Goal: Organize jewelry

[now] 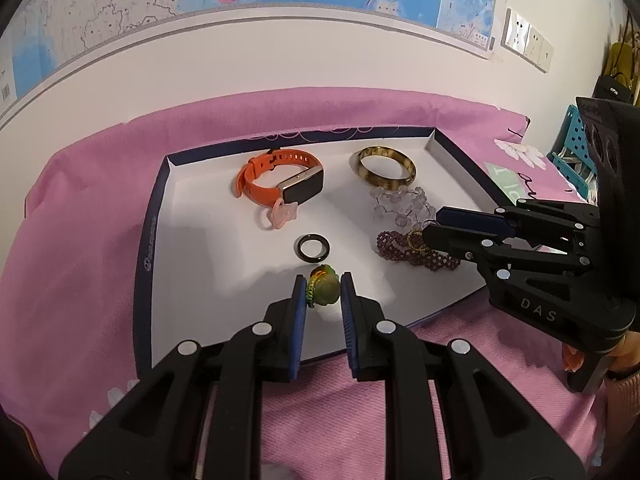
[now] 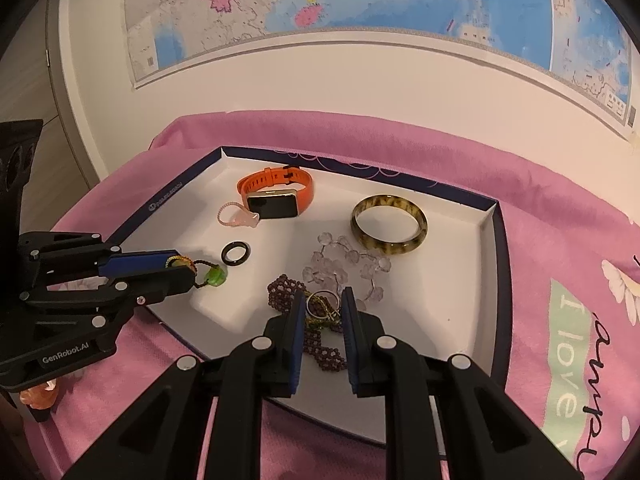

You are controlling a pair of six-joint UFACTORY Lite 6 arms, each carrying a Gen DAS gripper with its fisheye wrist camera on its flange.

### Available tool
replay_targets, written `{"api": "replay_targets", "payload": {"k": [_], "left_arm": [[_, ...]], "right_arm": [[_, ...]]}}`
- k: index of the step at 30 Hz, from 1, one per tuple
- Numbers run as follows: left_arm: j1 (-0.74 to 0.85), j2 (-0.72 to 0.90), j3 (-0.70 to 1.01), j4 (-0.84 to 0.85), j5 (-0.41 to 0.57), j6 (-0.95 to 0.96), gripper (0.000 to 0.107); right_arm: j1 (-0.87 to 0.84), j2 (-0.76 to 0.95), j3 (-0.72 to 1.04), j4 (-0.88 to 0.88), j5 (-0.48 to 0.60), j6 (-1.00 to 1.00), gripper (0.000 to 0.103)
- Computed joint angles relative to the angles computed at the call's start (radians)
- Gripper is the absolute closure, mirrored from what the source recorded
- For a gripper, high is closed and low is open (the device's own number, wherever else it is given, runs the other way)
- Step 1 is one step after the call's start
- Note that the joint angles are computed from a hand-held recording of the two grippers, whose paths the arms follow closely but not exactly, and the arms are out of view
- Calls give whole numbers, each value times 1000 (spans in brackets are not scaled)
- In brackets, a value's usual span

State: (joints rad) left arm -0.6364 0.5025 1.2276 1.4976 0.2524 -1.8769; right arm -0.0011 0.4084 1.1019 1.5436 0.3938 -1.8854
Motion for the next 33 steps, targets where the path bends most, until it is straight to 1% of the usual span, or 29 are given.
{"api": "replay_targets", "payload": {"k": [8,11,13,14,15,16,17,18,19,20,21,22,23,24,25,26,27,28,29,31,33], "left_arm": [[-3,10,8,-41,1,44,88],[-4,4,1,-27,6,25,81],[-6,-5,-11,1,11,-6,79],[-7,-16,-24,31,13,-38,76],[-8,-24,-32,50,15,-59,71],[-11,-39,-48,81,21,-95,68],[-13,-48,-58,102,28,-118,63],[-21,-70,-79,130,44,-150,54],[-29,-89,-96,145,59,-170,51],[-37,-111,-117,169,76,-201,40],[-51,-148,-151,198,102,-243,34],[-61,-168,-169,200,121,-252,33],[-82,-201,-202,209,153,-272,30],[-99,-227,-228,209,182,-285,23],[-119,-255,-257,209,213,-300,19],[-150,-292,-299,223,258,-335,11],[-171,-313,-323,223,288,-349,10],[-215,-348,-360,197,353,-352,10],[-233,-366,-379,185,377,-353,10],[-297,-429,-446,153,451,-381,10],[-354,-459,-487,118,517,-396,10]], "right_arm": [[4,20,22,-47,-7,62,86],[0,16,16,-33,-1,52,82],[-8,7,7,-31,9,52,80],[-12,-1,-2,-24,16,46,79],[-14,-16,-18,-5,18,27,77],[-15,-26,-29,7,20,16,71],[-19,-41,-44,16,29,7,66],[-26,-69,-73,48,42,-24,64],[-32,-94,-98,71,51,-45,62],[-39,-118,-121,85,63,-59,59],[-47,-144,-148,106,74,-76,56],[-58,-192,-199,155,89,-117,49],[-65,-221,-227,173,97,-136,48],[-67,-256,-261,198,101,-163,47],[-72,-304,-306,227,108,-194,42],[-79,-345,-344,253,118,-222,36],[-88,-396,-390,286,130,-253,33],[-97,-451,-439,317,142,-279,29],[-105,-489,-472,332,152,-289,24],[-121,-574,-545,342,172,-299,20],[-118,-659,-618,374,166,-337,17]]}}
